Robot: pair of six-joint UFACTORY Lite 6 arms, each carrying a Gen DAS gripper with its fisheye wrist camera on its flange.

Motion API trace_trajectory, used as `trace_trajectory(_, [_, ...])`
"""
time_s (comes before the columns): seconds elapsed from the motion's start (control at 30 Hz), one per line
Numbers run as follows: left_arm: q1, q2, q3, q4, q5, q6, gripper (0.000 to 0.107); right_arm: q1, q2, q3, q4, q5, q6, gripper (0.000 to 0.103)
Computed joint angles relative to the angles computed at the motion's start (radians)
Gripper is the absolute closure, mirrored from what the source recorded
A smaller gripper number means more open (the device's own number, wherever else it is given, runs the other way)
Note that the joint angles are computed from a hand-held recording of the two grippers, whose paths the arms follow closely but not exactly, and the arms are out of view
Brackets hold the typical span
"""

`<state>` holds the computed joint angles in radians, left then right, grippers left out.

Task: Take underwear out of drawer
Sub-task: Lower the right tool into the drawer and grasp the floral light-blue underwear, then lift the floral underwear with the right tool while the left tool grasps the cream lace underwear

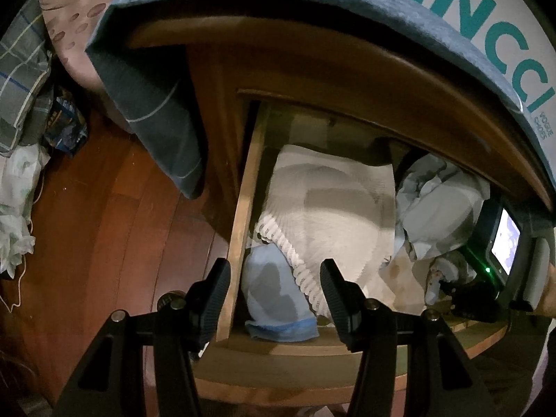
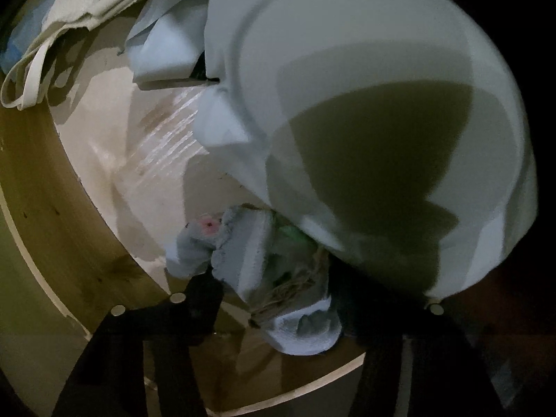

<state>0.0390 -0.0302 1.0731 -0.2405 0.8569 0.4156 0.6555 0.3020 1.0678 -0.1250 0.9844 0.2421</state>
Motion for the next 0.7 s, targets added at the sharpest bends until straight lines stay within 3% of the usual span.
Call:
trace_trajectory(0.2, [-0.003, 0.005, -0.001, 0.001, 0.001, -0.010, 0.052, -0.044, -0.049, -0.035, 0.034, -0.014, 0.078, 0.072])
trace_trajectory(0.7, [-0.030, 0.008, -0.012, 0.023, 0.004, -0.029, 0.052, -0.218, -0.430, -0.228, 0.301, -0.041, 0.210, 0.075])
